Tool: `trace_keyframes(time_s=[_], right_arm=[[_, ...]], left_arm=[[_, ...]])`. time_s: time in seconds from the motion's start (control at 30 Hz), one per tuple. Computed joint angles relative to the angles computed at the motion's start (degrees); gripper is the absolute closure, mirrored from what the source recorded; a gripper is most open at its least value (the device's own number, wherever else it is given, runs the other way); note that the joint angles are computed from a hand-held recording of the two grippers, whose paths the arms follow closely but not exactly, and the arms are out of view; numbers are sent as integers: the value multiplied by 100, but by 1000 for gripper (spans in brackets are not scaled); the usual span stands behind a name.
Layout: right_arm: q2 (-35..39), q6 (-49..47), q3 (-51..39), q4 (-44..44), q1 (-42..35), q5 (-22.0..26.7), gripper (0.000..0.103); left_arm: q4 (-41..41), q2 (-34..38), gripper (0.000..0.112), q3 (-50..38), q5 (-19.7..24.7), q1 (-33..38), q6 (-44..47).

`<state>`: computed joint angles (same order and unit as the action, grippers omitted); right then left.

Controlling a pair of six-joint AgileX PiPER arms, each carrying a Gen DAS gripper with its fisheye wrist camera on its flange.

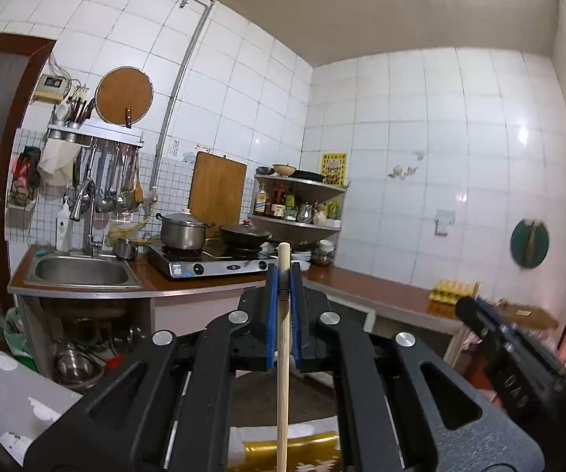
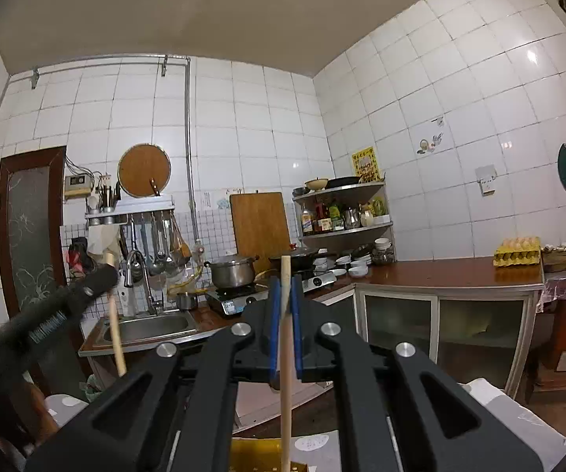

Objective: Organize utensils
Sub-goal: 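Lift both held chopsticks up over the yellow utensil holder with both tools, then open both tools to drop the chopsticks into the yellow holder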

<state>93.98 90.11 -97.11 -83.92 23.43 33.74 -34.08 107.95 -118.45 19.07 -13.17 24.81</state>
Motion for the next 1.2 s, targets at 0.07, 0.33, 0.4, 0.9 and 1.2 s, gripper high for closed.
trace_keyframes(time_s=[0.07,0.33,0.4,0.9,1.2], right_arm=[[174,231,85,-196,-96,-196,97],[577,86,474,85,-407,-538,97],[569,-454,525,701,-484,-645,96],[-1171,-1137,1934,1480,891,1726,18],[-1381,-421,3023,1864,1505,2071,15]], left_arm=[[-120,246,108,66,-144,-24,196],[85,940,108,-23,284,123,173],[-107,860,102,119,421,244,235],[-1470,-1922,14,2989,1207,1985,1680],[-1476,-2080,14,3984,1740,2585,1912]])
